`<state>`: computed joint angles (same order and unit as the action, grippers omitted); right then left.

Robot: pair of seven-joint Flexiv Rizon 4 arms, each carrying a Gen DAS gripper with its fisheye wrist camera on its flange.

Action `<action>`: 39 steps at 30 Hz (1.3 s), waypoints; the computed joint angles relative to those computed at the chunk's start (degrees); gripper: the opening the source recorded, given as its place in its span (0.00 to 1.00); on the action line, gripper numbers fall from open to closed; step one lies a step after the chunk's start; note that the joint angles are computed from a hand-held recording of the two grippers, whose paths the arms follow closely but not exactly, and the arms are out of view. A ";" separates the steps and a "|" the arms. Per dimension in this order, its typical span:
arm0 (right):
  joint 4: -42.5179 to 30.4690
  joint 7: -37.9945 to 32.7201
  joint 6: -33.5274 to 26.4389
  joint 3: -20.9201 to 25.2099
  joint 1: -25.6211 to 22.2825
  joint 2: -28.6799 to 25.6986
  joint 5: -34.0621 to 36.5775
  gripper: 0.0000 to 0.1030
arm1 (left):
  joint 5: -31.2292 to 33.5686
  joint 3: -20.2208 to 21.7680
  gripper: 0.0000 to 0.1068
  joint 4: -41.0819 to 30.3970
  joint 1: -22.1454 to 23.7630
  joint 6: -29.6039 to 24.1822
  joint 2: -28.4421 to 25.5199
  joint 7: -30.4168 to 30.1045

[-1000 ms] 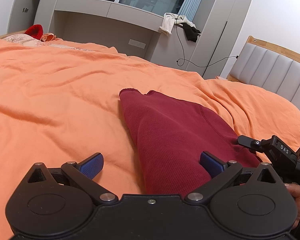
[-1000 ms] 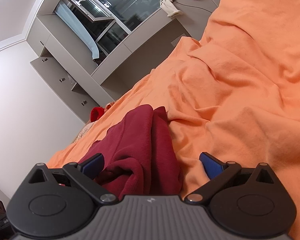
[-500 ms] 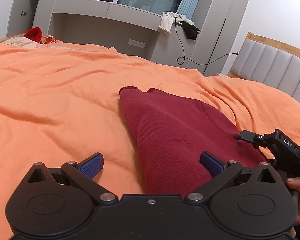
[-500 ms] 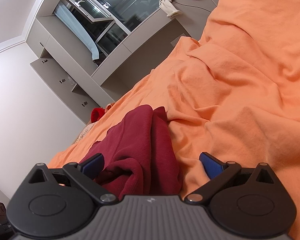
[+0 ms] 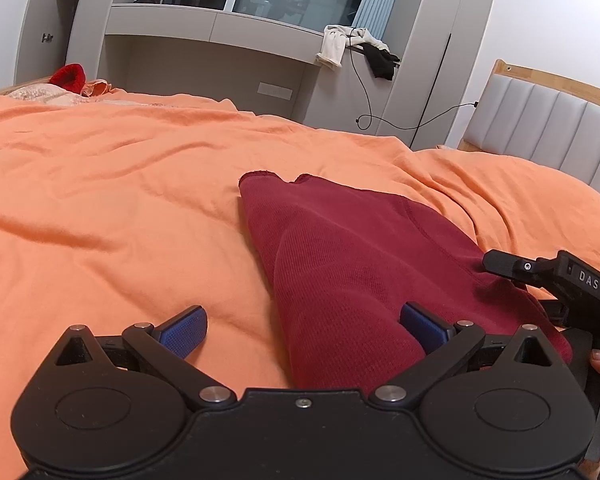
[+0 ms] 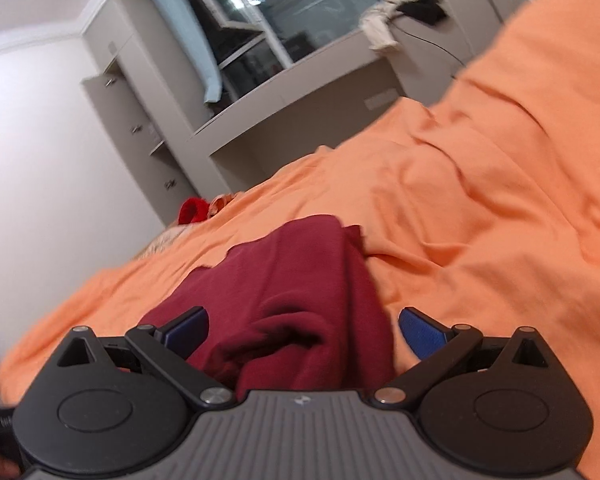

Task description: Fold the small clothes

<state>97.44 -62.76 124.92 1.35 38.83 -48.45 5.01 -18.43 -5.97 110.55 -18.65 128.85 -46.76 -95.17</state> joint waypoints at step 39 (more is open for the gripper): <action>2.42 -4.19 -4.77 -8.13 8.49 3.14 11.56 0.47 | 8.64 -3.78 0.96 0.40 7.27 -0.43 1.64 -7.40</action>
